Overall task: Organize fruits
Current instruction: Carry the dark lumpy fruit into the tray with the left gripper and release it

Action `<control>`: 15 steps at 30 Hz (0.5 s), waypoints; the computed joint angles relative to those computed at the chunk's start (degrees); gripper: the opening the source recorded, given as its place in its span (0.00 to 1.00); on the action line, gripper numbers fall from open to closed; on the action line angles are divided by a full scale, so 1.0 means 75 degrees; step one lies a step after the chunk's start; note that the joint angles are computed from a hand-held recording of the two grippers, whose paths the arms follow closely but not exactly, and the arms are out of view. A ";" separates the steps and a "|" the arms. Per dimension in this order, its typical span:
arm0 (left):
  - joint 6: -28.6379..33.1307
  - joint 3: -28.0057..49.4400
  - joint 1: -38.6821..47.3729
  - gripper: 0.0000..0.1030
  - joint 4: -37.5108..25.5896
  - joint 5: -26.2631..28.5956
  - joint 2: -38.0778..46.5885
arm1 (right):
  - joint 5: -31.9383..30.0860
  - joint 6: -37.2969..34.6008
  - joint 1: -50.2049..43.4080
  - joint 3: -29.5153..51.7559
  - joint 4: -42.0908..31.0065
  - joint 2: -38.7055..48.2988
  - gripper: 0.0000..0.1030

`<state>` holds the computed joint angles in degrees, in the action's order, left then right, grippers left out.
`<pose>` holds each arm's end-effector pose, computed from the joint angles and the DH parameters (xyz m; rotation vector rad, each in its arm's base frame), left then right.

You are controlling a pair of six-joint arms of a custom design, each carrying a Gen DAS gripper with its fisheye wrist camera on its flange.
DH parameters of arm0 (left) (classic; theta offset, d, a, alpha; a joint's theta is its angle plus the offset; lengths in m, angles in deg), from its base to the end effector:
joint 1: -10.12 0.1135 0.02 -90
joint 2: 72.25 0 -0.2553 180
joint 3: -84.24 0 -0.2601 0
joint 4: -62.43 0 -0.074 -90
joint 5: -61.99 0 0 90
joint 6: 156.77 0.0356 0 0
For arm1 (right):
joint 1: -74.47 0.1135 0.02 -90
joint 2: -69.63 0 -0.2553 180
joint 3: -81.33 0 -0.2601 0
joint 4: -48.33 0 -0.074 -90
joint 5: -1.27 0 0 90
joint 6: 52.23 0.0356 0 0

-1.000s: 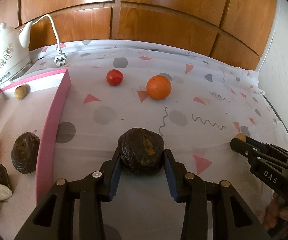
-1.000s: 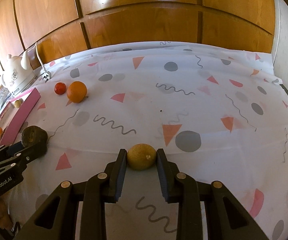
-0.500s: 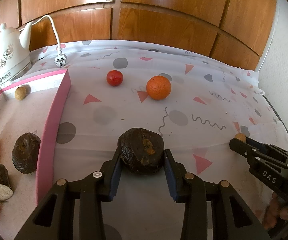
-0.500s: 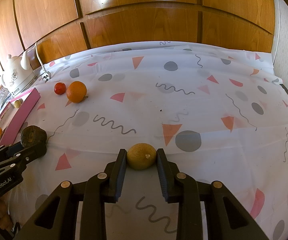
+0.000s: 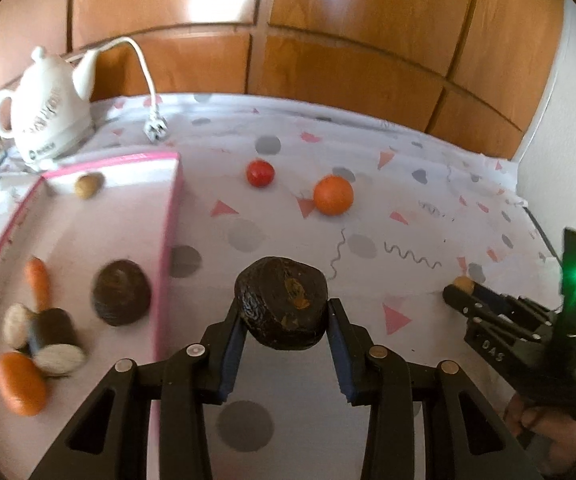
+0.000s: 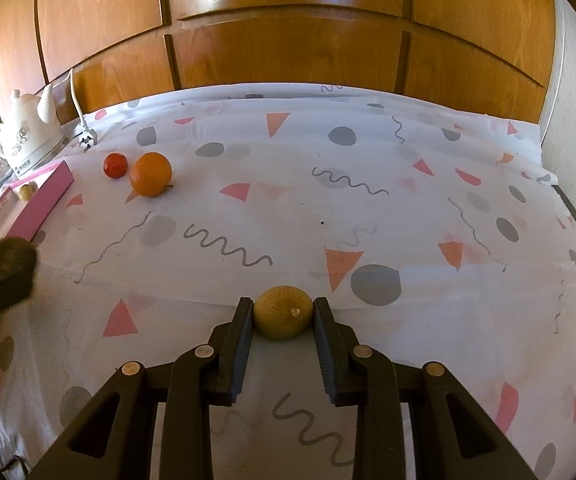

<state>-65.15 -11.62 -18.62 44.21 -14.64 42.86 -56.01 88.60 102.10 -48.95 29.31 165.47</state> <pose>0.3664 -0.2103 0.1286 0.7469 2.3437 -0.4943 0.2481 0.1082 0.0857 0.6469 2.3643 -0.2152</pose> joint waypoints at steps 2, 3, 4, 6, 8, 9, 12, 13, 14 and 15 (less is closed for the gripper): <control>-0.0062 -0.0129 0.0146 0.38 0.0018 0.0079 -0.0229 | 0.0035 0.0001 0.0020 0.0062 -0.0079 0.0037 0.29; -0.0084 -0.0178 0.0227 0.38 0.0021 0.0076 -0.0336 | 0.0069 0.0000 0.0031 0.0119 -0.0148 0.0075 0.29; -0.0097 -0.0207 0.0298 0.38 0.0024 0.0111 -0.0405 | 0.0104 0.0013 0.0056 0.0166 -0.0216 0.0103 0.29; -0.0151 -0.0236 0.0491 0.38 -0.0013 0.0206 -0.0530 | 0.0176 0.0053 0.0110 0.0269 -0.0366 0.0167 0.29; -0.0182 -0.0264 0.0652 0.38 -0.0022 0.0246 -0.0617 | 0.0233 0.0064 0.0138 0.0340 -0.0479 0.0212 0.29; -0.0193 -0.0275 0.0759 0.38 -0.0037 0.0301 -0.0659 | 0.0257 0.0084 0.0161 0.0370 -0.0529 0.0233 0.29; -0.0243 -0.0229 0.1008 0.38 -0.0132 0.0334 -0.0683 | 0.0317 0.0081 0.0184 0.0436 -0.0641 0.0283 0.29; -0.0286 -0.0195 0.1118 0.38 -0.0178 0.0362 -0.0665 | 0.0333 0.0092 0.0198 0.0445 -0.0668 0.0288 0.29; -0.0307 -0.0161 0.1214 0.38 -0.0223 0.0395 -0.0640 | 0.0348 0.0089 0.0202 0.0461 -0.0693 0.0302 0.29; -0.0325 -0.0132 0.1300 0.38 -0.0256 0.0416 -0.0617 | 0.0362 0.0084 0.0204 0.0479 -0.0719 0.0316 0.29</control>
